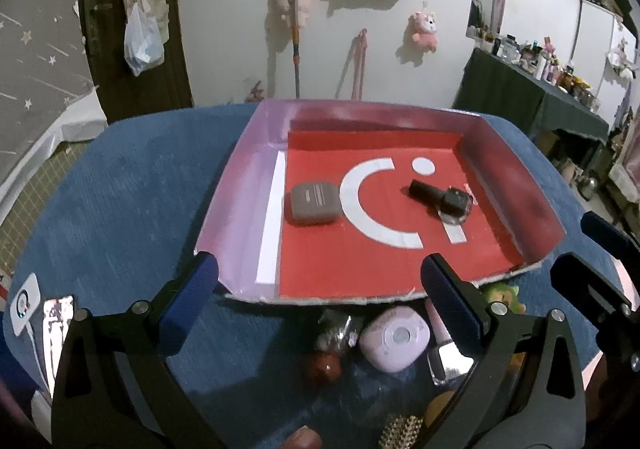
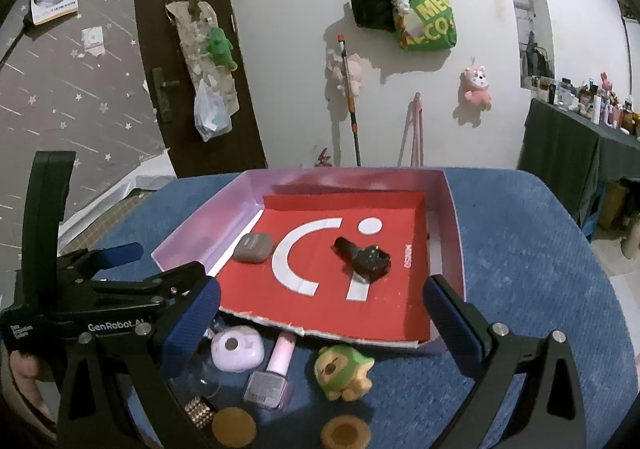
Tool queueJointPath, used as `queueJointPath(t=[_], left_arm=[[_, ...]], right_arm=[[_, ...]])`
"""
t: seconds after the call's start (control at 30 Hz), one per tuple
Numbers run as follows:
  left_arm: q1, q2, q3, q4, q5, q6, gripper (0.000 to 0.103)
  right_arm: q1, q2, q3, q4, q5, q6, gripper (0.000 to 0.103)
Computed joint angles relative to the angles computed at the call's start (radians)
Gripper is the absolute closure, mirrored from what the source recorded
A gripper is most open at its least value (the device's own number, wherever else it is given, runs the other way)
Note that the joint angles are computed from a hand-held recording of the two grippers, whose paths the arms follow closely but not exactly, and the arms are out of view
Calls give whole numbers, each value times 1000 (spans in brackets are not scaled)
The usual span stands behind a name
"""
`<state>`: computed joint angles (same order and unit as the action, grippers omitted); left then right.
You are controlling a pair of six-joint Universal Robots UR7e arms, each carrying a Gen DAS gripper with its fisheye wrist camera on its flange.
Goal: Organize rigid objects
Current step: 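Withdraw both tools from the box back toward the remaining items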
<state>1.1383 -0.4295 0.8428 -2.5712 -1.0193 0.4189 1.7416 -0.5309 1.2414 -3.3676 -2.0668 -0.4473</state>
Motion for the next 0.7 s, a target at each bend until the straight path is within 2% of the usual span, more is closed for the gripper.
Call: queueJointPath(t=[0.7], left_arm=[[5,-77,147,-9,5,-42,0]], right_arm=[[3,-22,92,-18,-12,35,0]])
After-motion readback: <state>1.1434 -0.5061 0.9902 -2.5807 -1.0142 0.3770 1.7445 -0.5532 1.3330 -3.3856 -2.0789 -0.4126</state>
